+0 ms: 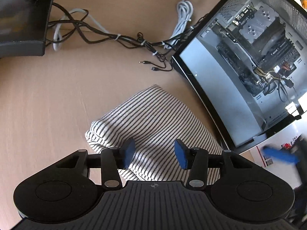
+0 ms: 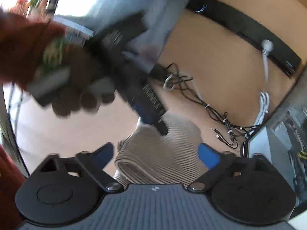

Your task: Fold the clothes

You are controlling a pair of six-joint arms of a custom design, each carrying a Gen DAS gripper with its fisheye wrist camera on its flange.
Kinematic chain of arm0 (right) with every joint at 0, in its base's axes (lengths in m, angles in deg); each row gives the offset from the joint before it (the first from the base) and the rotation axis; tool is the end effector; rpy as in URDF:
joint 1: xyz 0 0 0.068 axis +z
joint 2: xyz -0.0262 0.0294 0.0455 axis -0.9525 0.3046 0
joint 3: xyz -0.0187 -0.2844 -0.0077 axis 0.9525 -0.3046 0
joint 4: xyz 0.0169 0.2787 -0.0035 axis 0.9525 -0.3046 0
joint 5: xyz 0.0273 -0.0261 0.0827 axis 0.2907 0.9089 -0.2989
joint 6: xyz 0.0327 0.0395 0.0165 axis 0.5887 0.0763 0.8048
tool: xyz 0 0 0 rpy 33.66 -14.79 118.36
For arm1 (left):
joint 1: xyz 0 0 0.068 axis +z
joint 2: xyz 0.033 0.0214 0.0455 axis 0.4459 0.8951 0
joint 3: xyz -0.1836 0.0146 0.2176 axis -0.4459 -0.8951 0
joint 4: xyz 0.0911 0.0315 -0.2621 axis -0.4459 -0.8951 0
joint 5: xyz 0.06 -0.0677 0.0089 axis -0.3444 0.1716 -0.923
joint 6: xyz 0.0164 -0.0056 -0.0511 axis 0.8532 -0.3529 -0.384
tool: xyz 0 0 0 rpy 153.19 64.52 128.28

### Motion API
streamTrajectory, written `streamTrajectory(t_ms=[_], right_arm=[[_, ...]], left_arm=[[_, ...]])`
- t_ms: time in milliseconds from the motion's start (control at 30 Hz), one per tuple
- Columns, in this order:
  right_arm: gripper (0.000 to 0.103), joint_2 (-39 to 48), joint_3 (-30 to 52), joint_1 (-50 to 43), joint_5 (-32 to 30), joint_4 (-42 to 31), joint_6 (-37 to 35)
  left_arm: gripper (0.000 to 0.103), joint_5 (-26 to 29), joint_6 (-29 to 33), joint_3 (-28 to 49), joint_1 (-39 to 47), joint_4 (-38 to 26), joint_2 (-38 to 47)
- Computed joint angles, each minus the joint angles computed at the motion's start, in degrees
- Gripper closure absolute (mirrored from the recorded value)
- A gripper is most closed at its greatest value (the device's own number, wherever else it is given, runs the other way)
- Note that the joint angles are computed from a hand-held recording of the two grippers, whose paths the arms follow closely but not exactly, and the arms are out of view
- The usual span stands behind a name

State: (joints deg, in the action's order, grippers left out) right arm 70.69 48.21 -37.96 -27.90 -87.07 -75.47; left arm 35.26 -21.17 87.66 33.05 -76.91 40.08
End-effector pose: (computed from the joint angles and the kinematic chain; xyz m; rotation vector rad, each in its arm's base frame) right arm 0.2143 0.1427 0.1995 -0.9664 1.9914 0.0514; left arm 0.3326 0.0196 0.1808 -0.1271 2.4177 -0.7097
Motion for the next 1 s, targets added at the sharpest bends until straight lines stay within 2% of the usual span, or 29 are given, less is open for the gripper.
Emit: streamTrajectory(t_ms=[67, 133, 300, 367, 467, 533, 767, 867, 900, 933, 1000], right_arm=[[0.000, -1.1, 0.7, -2.8, -3.6, -1.0, 3.5], [0.000, 2.3, 2.7, -5.2, -6.0, -0.1, 7.6], [0.000, 20.0, 6.9, -6.0, -3.5, 10.1, 9.6], [0.000, 24.6, 7.0, -6.6, -5.0, 12.2, 10.3], [0.000, 26.7, 5.6, -4.8, -2.6, 16.4, 12.6], [0.000, 26.6, 5.3, -3.2, -0.1, 16.4, 13.2], [0.000, 28.1, 8.0, -3.7, -1.3, 13.3, 14.2], [0.000, 28.4, 5.6, -2.0, 1.8, 17.6, 14.3], [0.000, 28.3, 5.2, -1.4, 2.9, 18.2, 14.7], [0.000, 27.9, 5.1, -0.9, 3.9, 17.9, 15.4], [0.000, 26.6, 5.2, -0.1, 5.4, 16.1, 17.0]], left_arm=[[0.048, 0.6, -0.1, 0.0, 0.4, 0.2, 0.2], [0.046, 1.3, 0.1, 0.2, 0.9, 0.0, 0.4], [0.045, 2.3, -0.6, 0.7, 1.5, -0.2, 1.3], [0.044, 1.9, -0.8, 0.4, 1.6, -0.2, 1.4], [0.045, 2.0, -1.7, -0.8, 2.0, 1.3, 1.2], [0.044, 1.5, -2.3, -1.3, 1.7, 1.9, 1.1], [0.044, -2.9, -4.9, -4.1, 0.5, 4.4, -2.1], [0.038, -5.8, -7.1, -6.3, 0.3, 5.2, -5.2], [0.027, -7.0, -7.8, -7.5, 0.2, 5.8, -6.5], [0.022, -8.8, -8.4, -8.9, 0.0, 6.9, -7.8], [0.020, -11.0, -8.7, -10.7, -0.5, 8.2, -8.8]])
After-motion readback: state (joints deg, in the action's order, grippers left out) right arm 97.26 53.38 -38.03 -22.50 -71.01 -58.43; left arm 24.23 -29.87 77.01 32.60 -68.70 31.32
